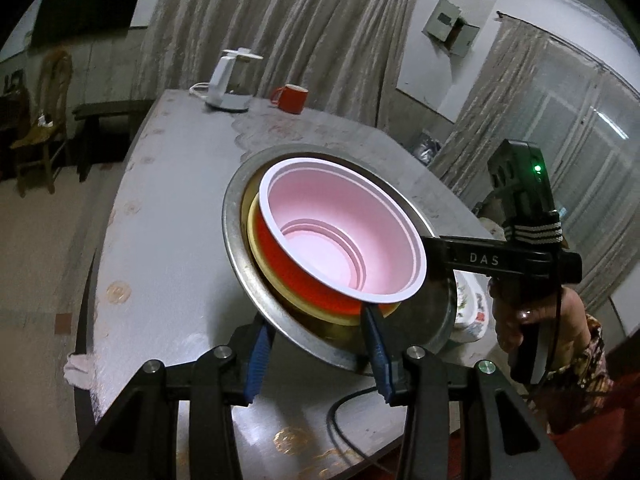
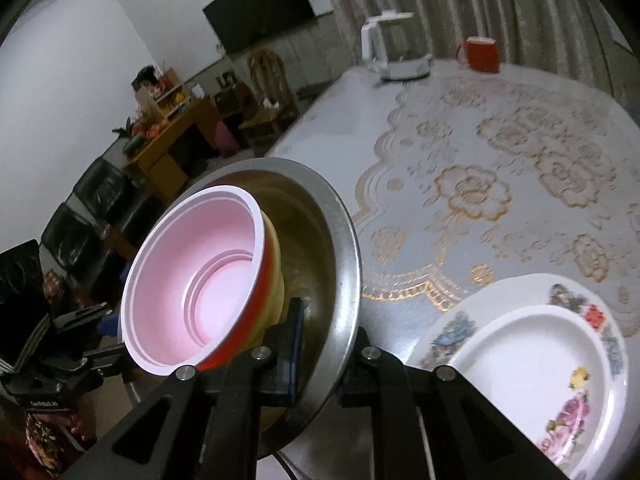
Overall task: Organize plates and bowls
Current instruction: 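Lift the steel basin with both grippers and carry it over the plate stack, then lower the steel basin onto the plate stack with both grippers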
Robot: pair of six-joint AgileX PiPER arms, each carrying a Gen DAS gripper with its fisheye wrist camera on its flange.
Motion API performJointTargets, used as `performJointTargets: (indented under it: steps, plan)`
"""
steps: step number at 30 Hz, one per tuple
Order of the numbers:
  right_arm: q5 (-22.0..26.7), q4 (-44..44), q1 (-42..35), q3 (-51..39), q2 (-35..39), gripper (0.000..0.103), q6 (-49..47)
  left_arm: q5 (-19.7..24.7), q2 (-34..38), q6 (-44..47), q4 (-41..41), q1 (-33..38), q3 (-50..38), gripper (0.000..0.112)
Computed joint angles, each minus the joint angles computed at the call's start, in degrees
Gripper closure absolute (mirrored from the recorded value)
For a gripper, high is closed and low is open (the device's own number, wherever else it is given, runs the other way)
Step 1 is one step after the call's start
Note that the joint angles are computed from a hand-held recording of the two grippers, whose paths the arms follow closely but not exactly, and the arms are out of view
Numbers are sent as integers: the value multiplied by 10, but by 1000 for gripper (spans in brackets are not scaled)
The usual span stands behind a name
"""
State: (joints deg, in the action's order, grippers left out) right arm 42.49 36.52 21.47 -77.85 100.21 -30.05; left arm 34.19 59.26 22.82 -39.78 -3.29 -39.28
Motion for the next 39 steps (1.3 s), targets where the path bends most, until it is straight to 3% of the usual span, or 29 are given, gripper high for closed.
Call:
performJointTargets:
  steps: [14, 19, 30, 39]
  plan:
    - [-10, 21, -87, 77, -106, 92, -12, -32, 101, -4, 8, -110, -108, 68]
    - [-12, 24, -133, 108, -135, 91, -15, -34, 155, 28, -24, -141, -155, 68]
    - [-1, 51, -234, 157, -161, 91, -45, -37, 266, 42, -59, -196, -239, 68]
    - [7, 67, -279, 179, -156, 90, -64, -36, 314, 27, -57, -217, -268, 68]
